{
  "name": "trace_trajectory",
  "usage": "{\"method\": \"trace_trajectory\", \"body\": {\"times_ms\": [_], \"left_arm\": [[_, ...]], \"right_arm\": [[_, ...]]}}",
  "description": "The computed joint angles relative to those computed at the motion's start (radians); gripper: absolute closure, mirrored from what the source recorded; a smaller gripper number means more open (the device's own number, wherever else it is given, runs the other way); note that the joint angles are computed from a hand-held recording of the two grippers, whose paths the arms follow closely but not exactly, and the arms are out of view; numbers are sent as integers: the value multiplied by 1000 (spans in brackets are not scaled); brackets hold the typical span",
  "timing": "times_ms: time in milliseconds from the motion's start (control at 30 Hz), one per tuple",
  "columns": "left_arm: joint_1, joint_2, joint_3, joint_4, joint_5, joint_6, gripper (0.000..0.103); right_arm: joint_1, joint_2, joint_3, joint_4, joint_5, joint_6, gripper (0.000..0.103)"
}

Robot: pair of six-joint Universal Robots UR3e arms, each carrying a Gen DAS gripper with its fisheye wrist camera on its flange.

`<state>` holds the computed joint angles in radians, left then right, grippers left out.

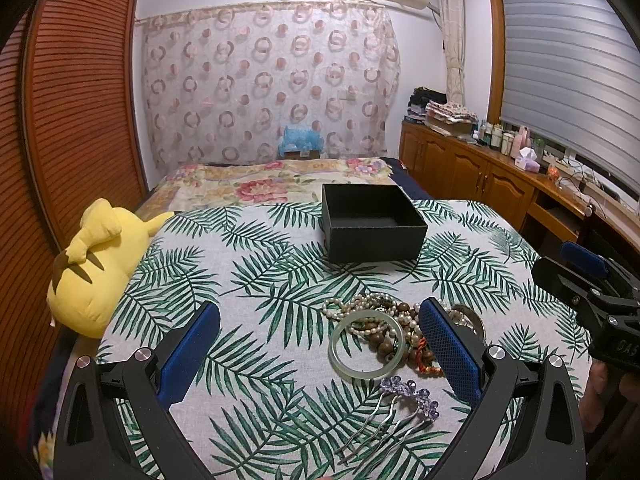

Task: Organize jewelry
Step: 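Grasp the pale green jade bangle with the left gripper while the right grasps the silver bangle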

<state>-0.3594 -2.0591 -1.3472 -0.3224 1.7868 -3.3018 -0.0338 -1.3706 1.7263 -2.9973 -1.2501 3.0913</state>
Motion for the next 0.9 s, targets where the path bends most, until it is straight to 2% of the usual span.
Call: {"method": "trace_trajectory", "body": {"times_ms": [167,400,600,733,900], "left_arm": [[20,-35,-15,22,-37,12,7],[29,-70,32,-43,-83,39,7],[47,-90,55,-102,-158,69,7],[59,-103,69,-140,-201,90,7],[76,-119,81,-170,-248,106,7]], "right_arm": [[-5,30,1,-26,9,-15,2],[-34,57,-17,45,65,-65,3],[-36,92,-45,124,94,-137,3],[-56,107,-63,228,136,-204,17],[-40,179,-153,351,167,-258,22]]}}
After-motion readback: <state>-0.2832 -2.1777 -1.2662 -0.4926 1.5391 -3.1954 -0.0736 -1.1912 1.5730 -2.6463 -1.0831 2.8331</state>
